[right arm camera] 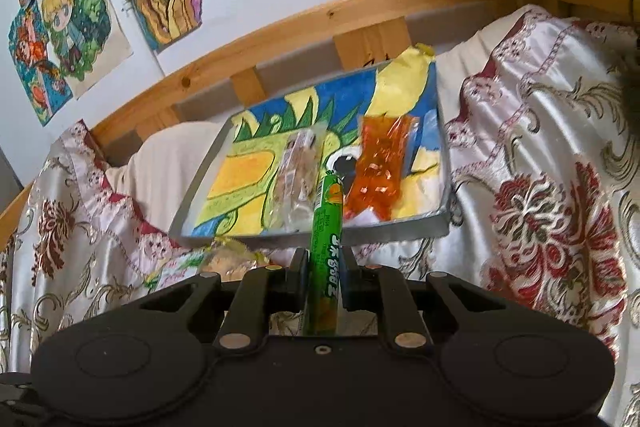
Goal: Organize snacks
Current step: 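Lift the green tube with the right tool while the left tool carries the blue stick over the tray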
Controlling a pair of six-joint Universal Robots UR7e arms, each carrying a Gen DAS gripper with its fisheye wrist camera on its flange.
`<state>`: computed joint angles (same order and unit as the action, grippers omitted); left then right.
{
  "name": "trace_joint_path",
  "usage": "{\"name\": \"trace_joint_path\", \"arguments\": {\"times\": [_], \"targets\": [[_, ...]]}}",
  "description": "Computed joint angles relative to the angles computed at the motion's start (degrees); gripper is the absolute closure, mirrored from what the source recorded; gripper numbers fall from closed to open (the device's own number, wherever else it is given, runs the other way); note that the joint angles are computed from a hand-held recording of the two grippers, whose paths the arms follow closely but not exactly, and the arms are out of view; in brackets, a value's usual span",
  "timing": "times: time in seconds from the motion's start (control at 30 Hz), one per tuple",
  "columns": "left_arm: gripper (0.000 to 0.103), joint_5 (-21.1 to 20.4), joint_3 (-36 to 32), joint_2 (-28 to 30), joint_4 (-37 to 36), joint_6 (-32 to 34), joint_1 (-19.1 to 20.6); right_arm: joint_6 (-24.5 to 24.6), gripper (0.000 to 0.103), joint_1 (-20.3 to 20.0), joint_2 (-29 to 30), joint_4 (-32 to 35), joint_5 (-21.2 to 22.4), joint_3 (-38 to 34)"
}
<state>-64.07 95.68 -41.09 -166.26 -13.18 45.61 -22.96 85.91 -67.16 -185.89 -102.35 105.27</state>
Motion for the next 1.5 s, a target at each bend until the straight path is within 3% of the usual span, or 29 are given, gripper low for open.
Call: {"name": "trace_joint_path", "arguments": {"times": [0.27,0.57,0.83,1.2,1.5], "targets": [[0.066,2.15,-12.76,6.91,0.73,4.25,-0.17,0.03,0.086,-0.59,1.20,-3.94,0.69,-3.01],[0.066,5.07,-35.78,19.10,9.60,8.83,1.00,-1.77,0.086,-3.37,5.76,-10.14,5.64,-9.01],[0.066,7.80,-51.92,29.21,16.89,9.22,2.14,-2.85,0.086,-4.95,9.79,-9.62,7.59,-14.65],[0.066,9.51,-60.01,35.25,21.63,7.72,3.18,-4.27,0.086,-5.27,12.48,-8.82,6.48,-17.40],[0.062,9.98,-59.30,35.58,20.89,8.94,3.33,-4.20,0.085,-5.13,13.27,-6.66,3.36,-18.65]]}}
